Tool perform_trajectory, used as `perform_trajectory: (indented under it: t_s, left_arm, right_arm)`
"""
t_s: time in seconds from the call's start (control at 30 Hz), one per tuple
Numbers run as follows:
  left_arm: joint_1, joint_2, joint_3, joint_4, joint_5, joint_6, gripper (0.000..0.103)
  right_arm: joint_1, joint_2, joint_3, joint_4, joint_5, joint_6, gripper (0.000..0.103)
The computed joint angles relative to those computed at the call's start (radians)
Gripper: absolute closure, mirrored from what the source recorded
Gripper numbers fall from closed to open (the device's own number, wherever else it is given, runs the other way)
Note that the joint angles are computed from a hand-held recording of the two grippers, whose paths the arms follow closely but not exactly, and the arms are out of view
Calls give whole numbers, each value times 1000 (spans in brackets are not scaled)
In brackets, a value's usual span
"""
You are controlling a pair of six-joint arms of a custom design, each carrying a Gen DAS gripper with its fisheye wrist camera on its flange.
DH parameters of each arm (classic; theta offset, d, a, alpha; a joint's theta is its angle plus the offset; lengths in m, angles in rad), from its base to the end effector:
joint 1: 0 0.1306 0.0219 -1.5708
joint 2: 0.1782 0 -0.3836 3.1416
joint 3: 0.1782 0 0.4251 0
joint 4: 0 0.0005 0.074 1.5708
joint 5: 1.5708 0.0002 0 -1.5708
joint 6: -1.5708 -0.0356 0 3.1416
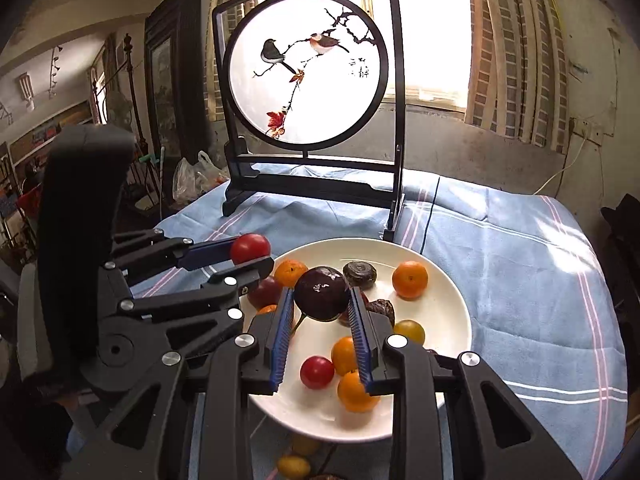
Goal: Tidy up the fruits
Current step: 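Lower the tomato and plum onto the white plate and open both tools, then grasp a yellow citrus with the left tool while the right tool grasps a dark brown fruit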
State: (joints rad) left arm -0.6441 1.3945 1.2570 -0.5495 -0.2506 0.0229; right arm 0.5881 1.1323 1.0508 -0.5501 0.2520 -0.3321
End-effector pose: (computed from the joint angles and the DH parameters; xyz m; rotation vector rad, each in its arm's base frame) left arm 0.4268 -0.3101 0.3870 0.5550 2.1636 -0.0800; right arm 0.3665 0.2331 0.4025 -0.1396 2.1855 0.2444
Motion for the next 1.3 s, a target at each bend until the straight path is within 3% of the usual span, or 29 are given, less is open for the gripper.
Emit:
perform_trajectory:
  t_s: [0.17,0.6,0.67,0.7,0.73,1.03,1.17,1.23,1.3]
  left_arm:
    - [20,61,20,-2,35,18,76]
    - [35,104,31,-20,24,8,75]
    - [32,104,27,-8,3,6,60]
    - [30,98,17,13,-11,3,41]
    - [28,89,5,35,-21,-2,36]
    - [27,59,-10,47,-18,-7,36]
    - [26,-9,-42,79,-16,0,36]
    - [20,-65,-77,105,-2,-8,31]
    - [10,-123,-122,123,16,-20,26]
  right_arm:
    - [-21,50,11,12,-21,1,75]
    - [-46,98,11,8,-12,-2,74]
    - [-47,104,17,-3,-1,-3,60]
    - [-46,101,12,3,7,-5,52]
    - [-47,97,7,6,3,-5,52]
    - [-39,55,-5,23,28,13,47]
    - [-6,-27,-28,44,36,14,47]
    - [25,-93,-61,58,57,5,35]
    - [66,-158,-96,35,100,19,35]
